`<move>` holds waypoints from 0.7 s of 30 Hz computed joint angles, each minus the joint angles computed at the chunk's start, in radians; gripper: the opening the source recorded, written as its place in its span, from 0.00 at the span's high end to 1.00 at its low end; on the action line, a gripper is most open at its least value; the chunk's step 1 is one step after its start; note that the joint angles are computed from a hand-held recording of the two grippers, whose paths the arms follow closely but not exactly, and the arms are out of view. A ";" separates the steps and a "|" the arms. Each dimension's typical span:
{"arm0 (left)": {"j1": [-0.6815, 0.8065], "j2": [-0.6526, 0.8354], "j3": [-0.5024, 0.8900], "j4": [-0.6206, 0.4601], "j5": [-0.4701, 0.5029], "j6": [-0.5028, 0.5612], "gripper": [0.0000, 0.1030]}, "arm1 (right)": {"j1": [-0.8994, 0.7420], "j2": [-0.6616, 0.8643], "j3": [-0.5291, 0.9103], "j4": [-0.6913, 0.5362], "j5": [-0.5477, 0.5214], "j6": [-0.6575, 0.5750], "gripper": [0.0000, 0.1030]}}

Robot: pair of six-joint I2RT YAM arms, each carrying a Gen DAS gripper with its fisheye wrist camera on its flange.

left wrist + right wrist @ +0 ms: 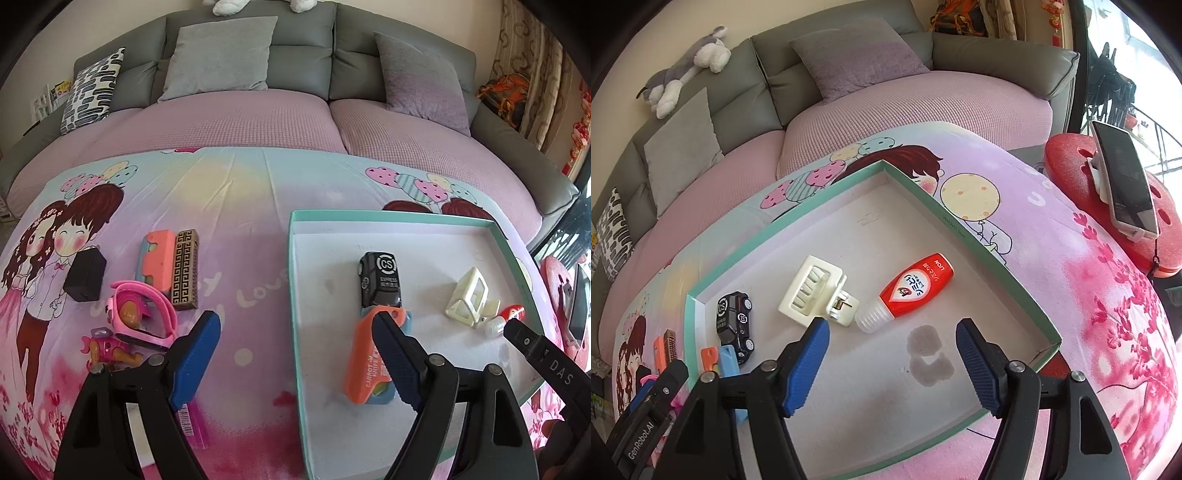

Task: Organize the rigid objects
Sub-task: 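Lower the orange carrot knife into the tray beside the car and open the left tool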

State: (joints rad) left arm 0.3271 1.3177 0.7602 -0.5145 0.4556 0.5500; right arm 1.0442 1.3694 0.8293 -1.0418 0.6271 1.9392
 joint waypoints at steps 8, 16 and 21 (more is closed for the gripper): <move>0.030 0.046 0.011 0.054 -0.026 -0.049 0.06 | -0.003 0.011 0.009 0.012 0.016 -0.022 0.04; 0.057 0.070 0.019 0.099 -0.042 -0.076 0.05 | -0.006 0.042 0.036 0.009 0.027 -0.048 0.00; 0.072 0.091 0.035 0.098 -0.031 -0.081 0.05 | -0.008 0.059 0.049 0.010 0.028 -0.057 0.00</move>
State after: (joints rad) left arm 0.3991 1.4089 0.7957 -0.4162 0.4249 0.4688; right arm 1.0359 1.4288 0.8780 -1.0321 0.6551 1.8821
